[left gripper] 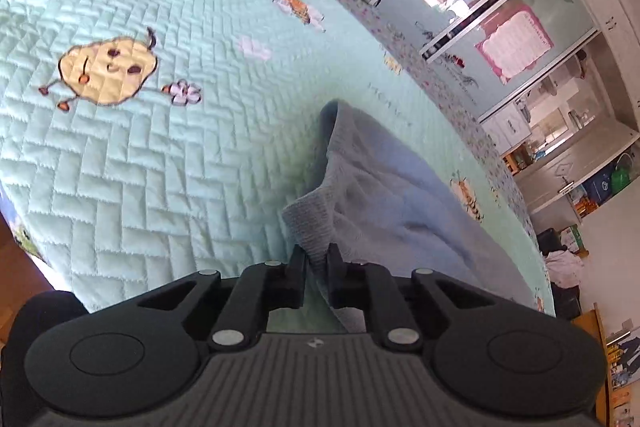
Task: Fold clothes
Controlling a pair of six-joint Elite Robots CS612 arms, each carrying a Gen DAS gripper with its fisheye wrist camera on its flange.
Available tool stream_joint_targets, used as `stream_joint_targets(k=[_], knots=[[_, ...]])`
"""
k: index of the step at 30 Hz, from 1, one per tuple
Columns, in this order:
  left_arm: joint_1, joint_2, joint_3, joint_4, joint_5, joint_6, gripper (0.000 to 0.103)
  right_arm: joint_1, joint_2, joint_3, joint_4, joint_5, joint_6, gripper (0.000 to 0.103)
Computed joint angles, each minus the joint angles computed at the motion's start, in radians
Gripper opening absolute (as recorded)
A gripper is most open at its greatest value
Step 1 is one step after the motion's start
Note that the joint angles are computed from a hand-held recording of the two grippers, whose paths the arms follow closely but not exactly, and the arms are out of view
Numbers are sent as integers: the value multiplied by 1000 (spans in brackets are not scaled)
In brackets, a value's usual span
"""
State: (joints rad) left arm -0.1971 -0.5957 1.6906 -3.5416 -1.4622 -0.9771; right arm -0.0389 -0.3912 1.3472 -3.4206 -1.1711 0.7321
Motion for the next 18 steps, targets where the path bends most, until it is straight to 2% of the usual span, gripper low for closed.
stream_joint_targets(k=[1,2,3,4,5,7,9,10,11,12,13,14,15,17,18], knots=[[-2,-1,3,24,11,-11,33,-9,1,9,-17,30,40,12],[-4,-2,9,18,26,-24,43,-18,2,18,-41,61,84,16],[-6,-2,18,-8,40,-38,55,-22,-6,31,-53,68,89,26],[-7,-3,28,-39,54,-52,56,-21,-21,50,-68,50,54,39],[-11,-10,40,-53,79,-58,56,-20,-36,68,-83,29,16,43],[-22,-31,63,-68,135,-62,58,-18,-65,103,-115,-11,-61,46],[-37,-48,75,-84,188,-31,61,-15,-80,110,-152,-65,-143,47],[-44,-53,75,-94,204,-7,63,-13,-86,111,-172,-91,-185,52],[-49,-56,69,-99,201,20,63,-11,-87,100,-169,-136,-249,56],[-54,-58,61,-103,191,48,66,-8,-86,86,-167,-182,-316,68],[-57,-58,52,-107,172,76,66,-3,-82,64,-130,-249,-377,74],[-61,-54,38,-109,145,107,67,1,-76,40,-94,-319,-437,74],[-63,-47,19,-96,115,132,68,-2,-70,18,-48,-359,-473,74],[-68,-32,-24,-60,52,178,70,-22,-59,-12,24,-373,-476,73],[-71,-24,-44,-37,24,196,70,-38,-53,-22,45,-349,-449,73]])
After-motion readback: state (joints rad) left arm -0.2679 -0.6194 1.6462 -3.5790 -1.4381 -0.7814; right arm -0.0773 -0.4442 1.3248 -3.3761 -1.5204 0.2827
